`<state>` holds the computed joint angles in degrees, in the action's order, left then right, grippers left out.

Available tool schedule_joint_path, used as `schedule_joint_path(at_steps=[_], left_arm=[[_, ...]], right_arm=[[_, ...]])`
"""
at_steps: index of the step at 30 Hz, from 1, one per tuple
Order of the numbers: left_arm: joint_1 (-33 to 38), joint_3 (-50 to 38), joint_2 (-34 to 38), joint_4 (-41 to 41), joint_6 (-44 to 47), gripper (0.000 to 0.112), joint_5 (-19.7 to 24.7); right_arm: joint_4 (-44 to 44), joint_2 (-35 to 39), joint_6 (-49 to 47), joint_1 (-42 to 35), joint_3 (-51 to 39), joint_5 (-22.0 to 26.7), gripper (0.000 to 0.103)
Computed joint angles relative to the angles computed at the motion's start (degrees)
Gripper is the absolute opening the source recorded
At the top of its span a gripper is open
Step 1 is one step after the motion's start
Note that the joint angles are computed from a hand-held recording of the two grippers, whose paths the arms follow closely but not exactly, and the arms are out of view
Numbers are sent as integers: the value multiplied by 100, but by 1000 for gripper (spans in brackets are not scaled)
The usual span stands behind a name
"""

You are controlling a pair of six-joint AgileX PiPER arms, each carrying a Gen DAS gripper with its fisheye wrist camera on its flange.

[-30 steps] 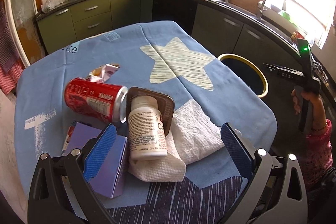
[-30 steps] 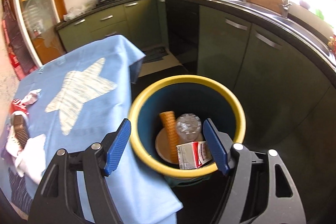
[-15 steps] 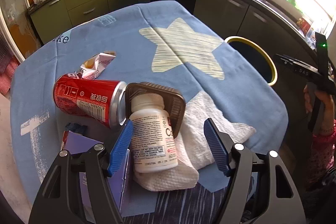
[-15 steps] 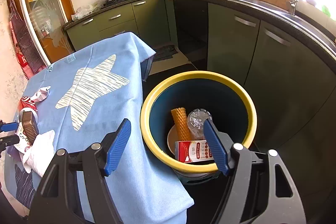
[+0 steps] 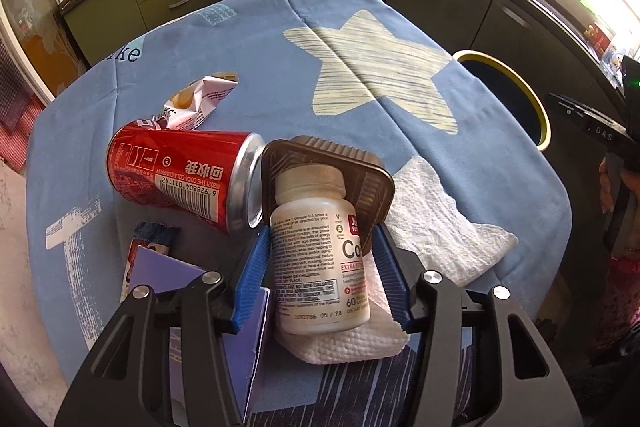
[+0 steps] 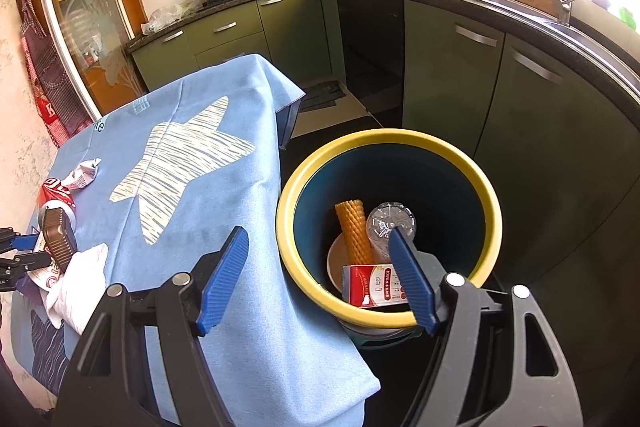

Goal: Collect trash
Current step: 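Grasp the white supplement bottle with the left gripper, then carry the supplement bottle over the bin and open the left gripper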

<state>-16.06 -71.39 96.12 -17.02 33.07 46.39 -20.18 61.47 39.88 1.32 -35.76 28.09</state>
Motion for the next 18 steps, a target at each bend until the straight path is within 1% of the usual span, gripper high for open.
schedule_joint_path(at_steps=[3,5,12,18], left_arm=[[-50,-35,69,93,-31,52,-4],[-90,-68,126,176,-95,48,-17],[-85,-96,156,145,-37,48,-20],[-1,-77,-233,53,130,48,205]], right_arm=[[-11,51,39,32,5,-17,69],[15,75,20,38,2,-17,69],[53,83,-27,25,21,-52,69],[-7,58,66,92,25,-44,69]])
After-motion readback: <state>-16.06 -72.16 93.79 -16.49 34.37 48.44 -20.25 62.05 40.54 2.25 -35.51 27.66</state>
